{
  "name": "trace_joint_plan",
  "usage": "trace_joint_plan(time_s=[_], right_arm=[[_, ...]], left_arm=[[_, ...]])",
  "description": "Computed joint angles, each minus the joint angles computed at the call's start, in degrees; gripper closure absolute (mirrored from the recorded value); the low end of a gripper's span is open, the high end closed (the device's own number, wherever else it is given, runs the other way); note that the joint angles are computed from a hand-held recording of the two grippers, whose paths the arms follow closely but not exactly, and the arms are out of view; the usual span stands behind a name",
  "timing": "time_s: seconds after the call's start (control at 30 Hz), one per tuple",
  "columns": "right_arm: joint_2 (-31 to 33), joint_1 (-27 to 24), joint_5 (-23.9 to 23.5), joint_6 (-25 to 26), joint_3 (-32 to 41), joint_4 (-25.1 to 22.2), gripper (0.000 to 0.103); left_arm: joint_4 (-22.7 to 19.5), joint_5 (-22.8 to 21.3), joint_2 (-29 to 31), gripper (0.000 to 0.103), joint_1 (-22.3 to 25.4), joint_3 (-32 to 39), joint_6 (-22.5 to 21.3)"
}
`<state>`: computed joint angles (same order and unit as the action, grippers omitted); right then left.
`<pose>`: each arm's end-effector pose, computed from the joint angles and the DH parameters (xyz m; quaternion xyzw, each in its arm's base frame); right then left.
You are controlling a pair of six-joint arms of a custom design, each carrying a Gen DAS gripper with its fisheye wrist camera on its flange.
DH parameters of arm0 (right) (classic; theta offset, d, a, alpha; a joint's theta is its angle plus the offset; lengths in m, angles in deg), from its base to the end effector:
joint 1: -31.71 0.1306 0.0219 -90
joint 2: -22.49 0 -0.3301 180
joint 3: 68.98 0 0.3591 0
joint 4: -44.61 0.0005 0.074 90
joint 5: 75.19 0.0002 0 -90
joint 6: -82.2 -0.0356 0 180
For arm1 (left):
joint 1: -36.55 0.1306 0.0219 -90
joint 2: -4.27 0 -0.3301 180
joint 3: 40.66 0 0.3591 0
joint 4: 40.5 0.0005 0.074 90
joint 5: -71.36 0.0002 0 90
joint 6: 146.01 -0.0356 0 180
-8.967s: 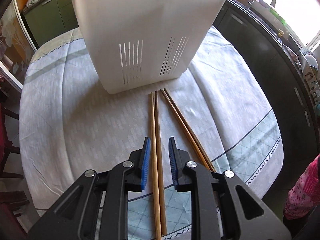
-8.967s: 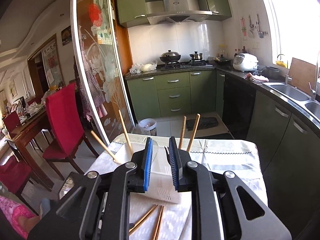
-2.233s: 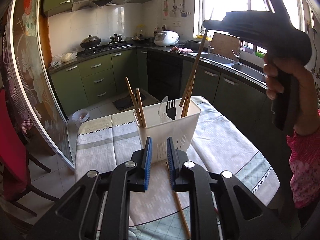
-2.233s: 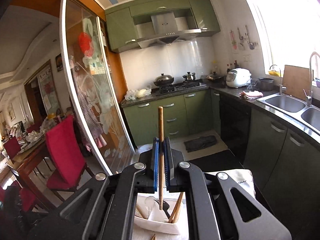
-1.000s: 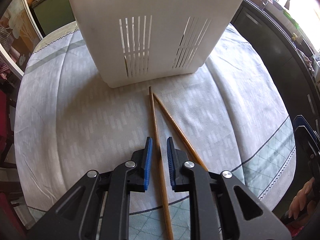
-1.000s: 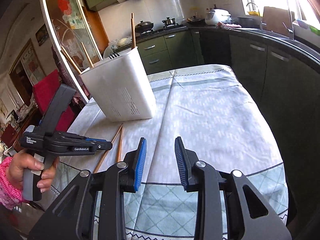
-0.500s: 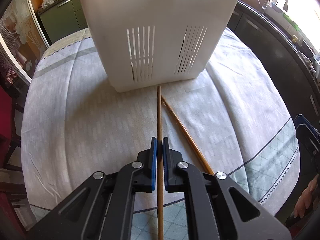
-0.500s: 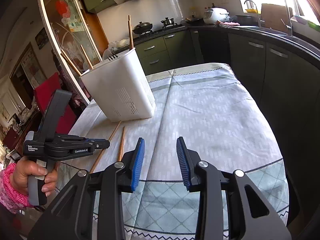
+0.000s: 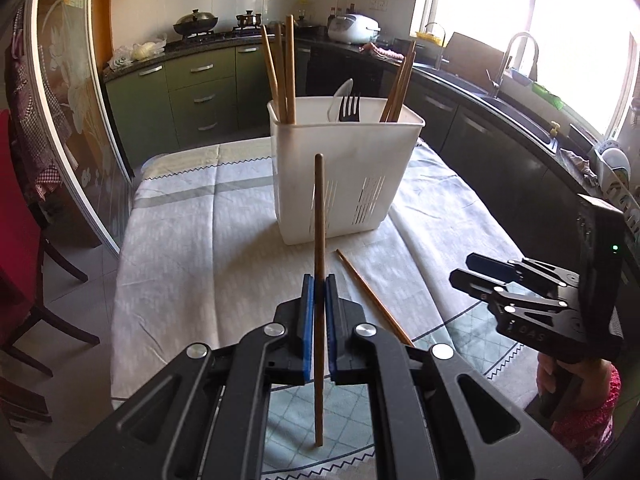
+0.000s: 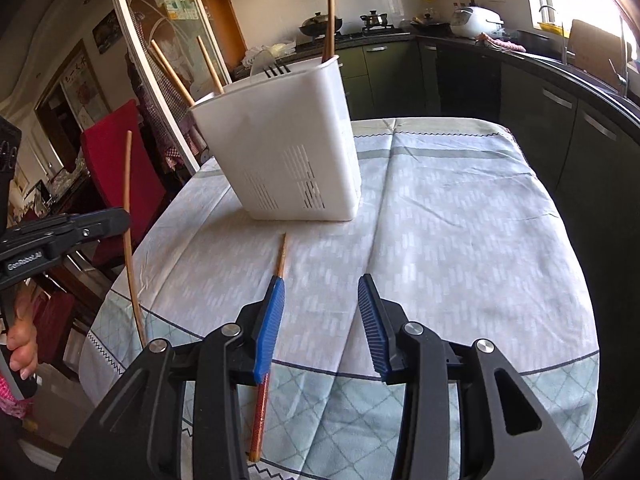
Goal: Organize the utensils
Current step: 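Lift the chopstick with the left gripper while the right gripper grasps the last chopstick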
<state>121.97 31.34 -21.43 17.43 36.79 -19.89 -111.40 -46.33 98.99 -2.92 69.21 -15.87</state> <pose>0.4873 0.0174 0.4081 -0.2799 0.8743 0.2340 0.3201 0.3614 -0.2768 0.4661 -0.0759 0.9275 -0.0073 0.3660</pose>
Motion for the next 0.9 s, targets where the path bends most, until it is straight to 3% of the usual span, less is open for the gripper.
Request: trace_joint_plan(time_s=[0.2, 0.37, 0.63, 0.7, 0.77, 0.9], right_arm=[[2.3, 6.9, 8.3, 3.4, 0.7, 0.0, 0.064], [5.6, 11.7, 14.3, 2.9, 2.1, 0.3, 0.064], [9.4, 14.7, 18.6, 0.4, 5.7, -0.1, 0.065], [9.9, 14.9, 18.8, 0.4, 6.2, 0.0, 0.072], [10.7, 15.0, 18.5, 0.1, 7.2, -0.5, 0.094], [11.2, 14.4, 16.6, -0.1, 7.8, -1.0, 0.096]], left_arm=[[0.8, -4.9, -5.4, 0.098, -1.9, -3.9, 0.6], [0.9, -7.0, -7.2, 0.098, -3.2, -5.3, 1.2], [1.5, -7.5, -8.4, 0.098, -3.5, -6.8, 0.6], [1.8, -7.3, -8.6, 0.098, -3.4, -7.1, 0.5], [1.8, -7.5, -8.6, 0.098, -3.5, -7.1, 0.5], [1.8, -7.6, -8.4, 0.098, -3.7, -6.9, 0.1]])
